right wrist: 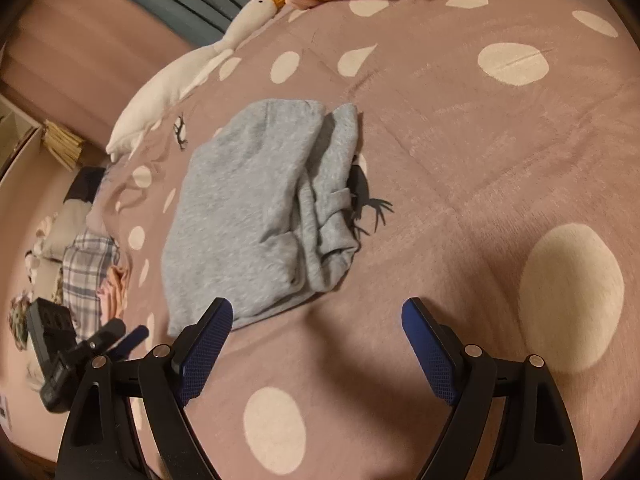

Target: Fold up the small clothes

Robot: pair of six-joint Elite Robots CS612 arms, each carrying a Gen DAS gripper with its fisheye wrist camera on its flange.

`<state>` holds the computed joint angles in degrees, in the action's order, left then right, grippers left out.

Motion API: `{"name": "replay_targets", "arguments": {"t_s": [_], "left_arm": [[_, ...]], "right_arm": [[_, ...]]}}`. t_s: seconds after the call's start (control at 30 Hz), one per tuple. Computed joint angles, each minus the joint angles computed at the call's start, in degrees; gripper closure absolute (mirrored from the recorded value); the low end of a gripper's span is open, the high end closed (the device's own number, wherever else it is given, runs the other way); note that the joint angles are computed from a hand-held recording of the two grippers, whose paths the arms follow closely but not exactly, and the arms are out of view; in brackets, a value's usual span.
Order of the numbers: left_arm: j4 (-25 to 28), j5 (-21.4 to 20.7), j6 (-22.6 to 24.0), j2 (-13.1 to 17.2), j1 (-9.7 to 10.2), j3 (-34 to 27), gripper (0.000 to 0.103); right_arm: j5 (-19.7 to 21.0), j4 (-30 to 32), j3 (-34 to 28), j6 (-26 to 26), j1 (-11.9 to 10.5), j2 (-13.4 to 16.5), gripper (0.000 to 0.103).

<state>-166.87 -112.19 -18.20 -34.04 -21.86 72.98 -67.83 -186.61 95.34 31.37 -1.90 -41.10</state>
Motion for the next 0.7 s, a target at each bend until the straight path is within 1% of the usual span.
{"name": "replay_targets", "arguments": {"t_s": [0.2, 0.5, 0.7], "left_arm": [[2.4, 1.5, 2.0, 1.8, -0.50, -3.1, 0.000], [6.5, 0.4, 3.4, 4.2, -0.72, -7.4, 0.000], [8.7, 1.0, 4.2, 5.4, -0.92, -9.8, 0.000]], "right_arm": [[1.0, -0.4, -1.5, 1.4, -0.3, 1.0, 0.017], [1.7, 0.2, -3.8, 1.5, -0.4, 2.3, 0.017], [1.8, 0.7, -5.3, 1.2, -0.4, 3.1, 0.017]]}}
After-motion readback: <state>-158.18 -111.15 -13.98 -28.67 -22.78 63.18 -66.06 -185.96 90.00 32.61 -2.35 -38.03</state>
